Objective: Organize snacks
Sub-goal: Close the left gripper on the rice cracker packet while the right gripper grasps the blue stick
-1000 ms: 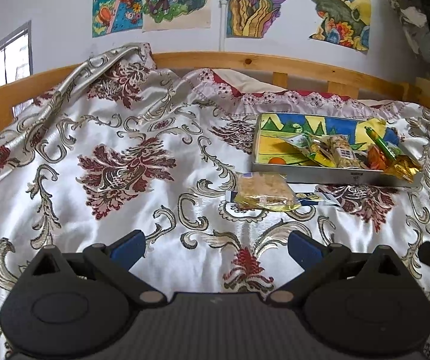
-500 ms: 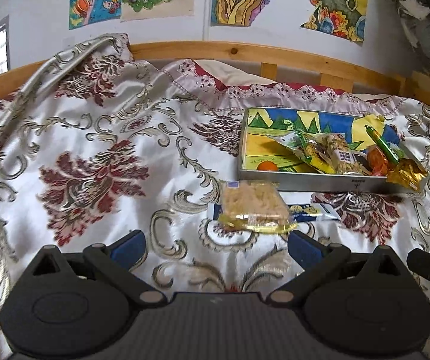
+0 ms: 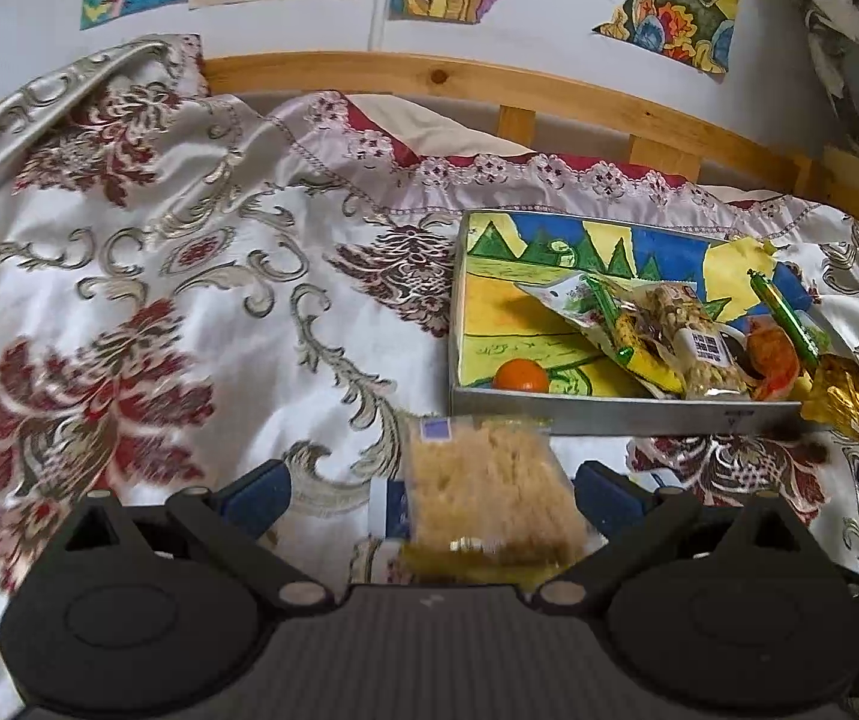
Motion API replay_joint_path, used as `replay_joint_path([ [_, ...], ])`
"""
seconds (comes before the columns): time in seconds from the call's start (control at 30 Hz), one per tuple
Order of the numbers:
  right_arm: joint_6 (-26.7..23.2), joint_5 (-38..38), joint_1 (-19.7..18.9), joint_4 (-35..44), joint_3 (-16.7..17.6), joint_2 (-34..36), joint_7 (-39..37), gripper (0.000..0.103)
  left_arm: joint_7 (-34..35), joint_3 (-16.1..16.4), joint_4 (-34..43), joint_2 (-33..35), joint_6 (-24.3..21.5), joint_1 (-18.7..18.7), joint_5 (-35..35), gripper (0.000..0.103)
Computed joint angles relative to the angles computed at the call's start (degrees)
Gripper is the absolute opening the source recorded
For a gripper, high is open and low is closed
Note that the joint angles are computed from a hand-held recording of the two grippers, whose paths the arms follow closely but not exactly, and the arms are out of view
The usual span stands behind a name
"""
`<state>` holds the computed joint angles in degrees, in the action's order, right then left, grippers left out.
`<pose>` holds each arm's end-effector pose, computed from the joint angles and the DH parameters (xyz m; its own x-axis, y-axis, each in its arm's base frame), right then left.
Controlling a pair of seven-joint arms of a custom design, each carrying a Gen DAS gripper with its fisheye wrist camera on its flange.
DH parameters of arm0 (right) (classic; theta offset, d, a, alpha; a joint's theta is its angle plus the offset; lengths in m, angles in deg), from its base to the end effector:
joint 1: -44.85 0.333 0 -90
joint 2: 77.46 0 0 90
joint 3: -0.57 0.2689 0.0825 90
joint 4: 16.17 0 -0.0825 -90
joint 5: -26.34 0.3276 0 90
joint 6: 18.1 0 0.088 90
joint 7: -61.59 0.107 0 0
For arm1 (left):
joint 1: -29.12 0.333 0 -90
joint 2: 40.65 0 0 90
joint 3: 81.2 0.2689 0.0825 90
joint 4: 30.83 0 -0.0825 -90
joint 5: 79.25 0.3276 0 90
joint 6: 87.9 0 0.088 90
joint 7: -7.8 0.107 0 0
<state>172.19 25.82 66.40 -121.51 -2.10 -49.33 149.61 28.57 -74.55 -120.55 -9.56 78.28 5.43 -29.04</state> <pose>0.5959 0.2096 0.3811 0.3519 -0.9343 0.0574 -0.4956 -0.2380 -0.8353 0.6123 -0.2510 0.3918 0.0445 -0.9944 0.0961 -0.6132 -0.1031 -0.7832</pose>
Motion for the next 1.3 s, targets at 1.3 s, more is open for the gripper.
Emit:
replay_joint_path([
  [1.3, -38.81, 13.45, -18.54, 45.96, 31.34, 28.15, -43.75, 0.066, 40.96, -10.77, 19.85, 14.29, -11.25, 7.11, -37.15, 0.077],
])
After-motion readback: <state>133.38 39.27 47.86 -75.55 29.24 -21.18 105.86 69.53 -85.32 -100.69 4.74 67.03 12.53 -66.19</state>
